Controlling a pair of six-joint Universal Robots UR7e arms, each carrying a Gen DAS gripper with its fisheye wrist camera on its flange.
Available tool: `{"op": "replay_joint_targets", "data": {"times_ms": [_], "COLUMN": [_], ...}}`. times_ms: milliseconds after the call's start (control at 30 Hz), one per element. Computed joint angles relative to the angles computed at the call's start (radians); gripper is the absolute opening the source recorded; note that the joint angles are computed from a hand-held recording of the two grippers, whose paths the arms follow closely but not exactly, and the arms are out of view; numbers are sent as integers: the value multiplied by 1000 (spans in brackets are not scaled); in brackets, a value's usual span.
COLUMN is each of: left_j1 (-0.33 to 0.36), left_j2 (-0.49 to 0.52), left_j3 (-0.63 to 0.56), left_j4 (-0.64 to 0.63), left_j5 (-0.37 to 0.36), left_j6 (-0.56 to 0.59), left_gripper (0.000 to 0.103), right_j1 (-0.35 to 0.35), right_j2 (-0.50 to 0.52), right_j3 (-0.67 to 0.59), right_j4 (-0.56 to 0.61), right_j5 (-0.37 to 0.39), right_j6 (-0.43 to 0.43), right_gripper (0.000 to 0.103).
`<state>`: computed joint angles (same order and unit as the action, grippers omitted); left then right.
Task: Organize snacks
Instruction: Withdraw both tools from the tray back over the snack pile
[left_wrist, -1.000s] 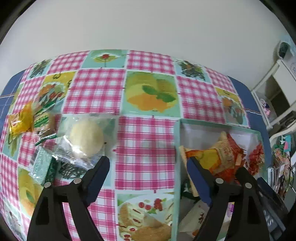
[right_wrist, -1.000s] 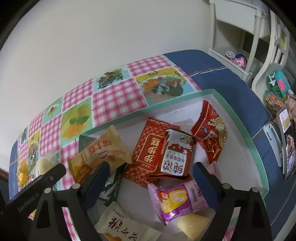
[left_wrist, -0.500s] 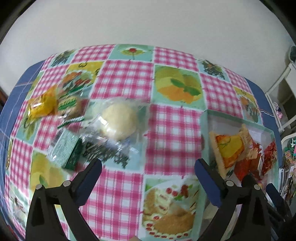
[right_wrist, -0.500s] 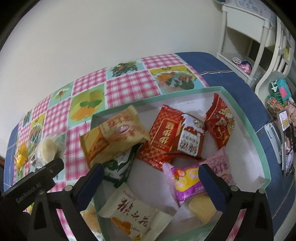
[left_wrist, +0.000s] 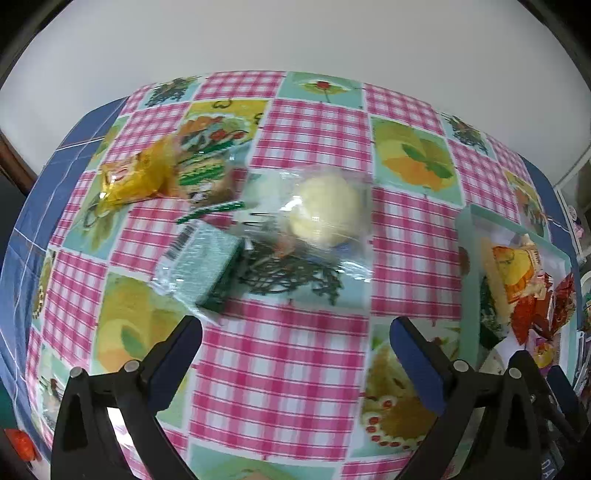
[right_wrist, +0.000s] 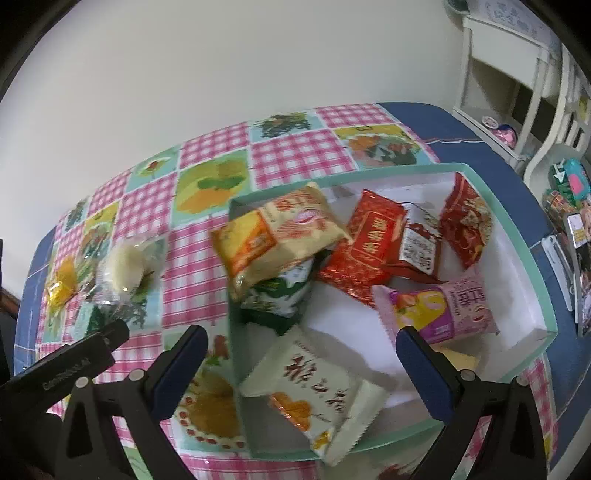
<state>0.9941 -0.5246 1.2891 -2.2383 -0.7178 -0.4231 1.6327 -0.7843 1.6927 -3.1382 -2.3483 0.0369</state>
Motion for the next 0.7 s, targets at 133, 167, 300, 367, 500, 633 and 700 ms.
{"op": "replay_joint_targets", "data": {"times_ms": [133, 167, 300, 367, 500, 633, 700], "left_j1": [15, 18, 22, 23, 22, 25, 29], "left_j2": [-28, -34, -68, -83, -117, -140, -152], "left_j3": [8, 7, 31, 37, 69, 76, 80], "left_j4": [16, 22, -17, -29, -129, -148, -130], "left_j5": [13, 19, 64, 79, 105, 113, 117], "left_j6": [-24, -34, -12, -3, 61, 114, 105], "left_gripper": [101, 101, 102, 102, 102, 102, 102], "right_j1": [17, 23, 51, 65, 95, 119, 129], "right_j2": [12, 17, 48, 66, 101, 126, 132], "right_j3": [-12, -16, -38, -57, -95, -124, -133], "right_j4": [10, 9, -9, 6, 31, 23, 24], "right_j5": [27, 32, 57, 64, 66, 62, 57], "right_j6": [-2, -9, -36, -37, -57, -86, -102], "right_gripper": [103, 103, 103, 103, 103, 103, 103]}}
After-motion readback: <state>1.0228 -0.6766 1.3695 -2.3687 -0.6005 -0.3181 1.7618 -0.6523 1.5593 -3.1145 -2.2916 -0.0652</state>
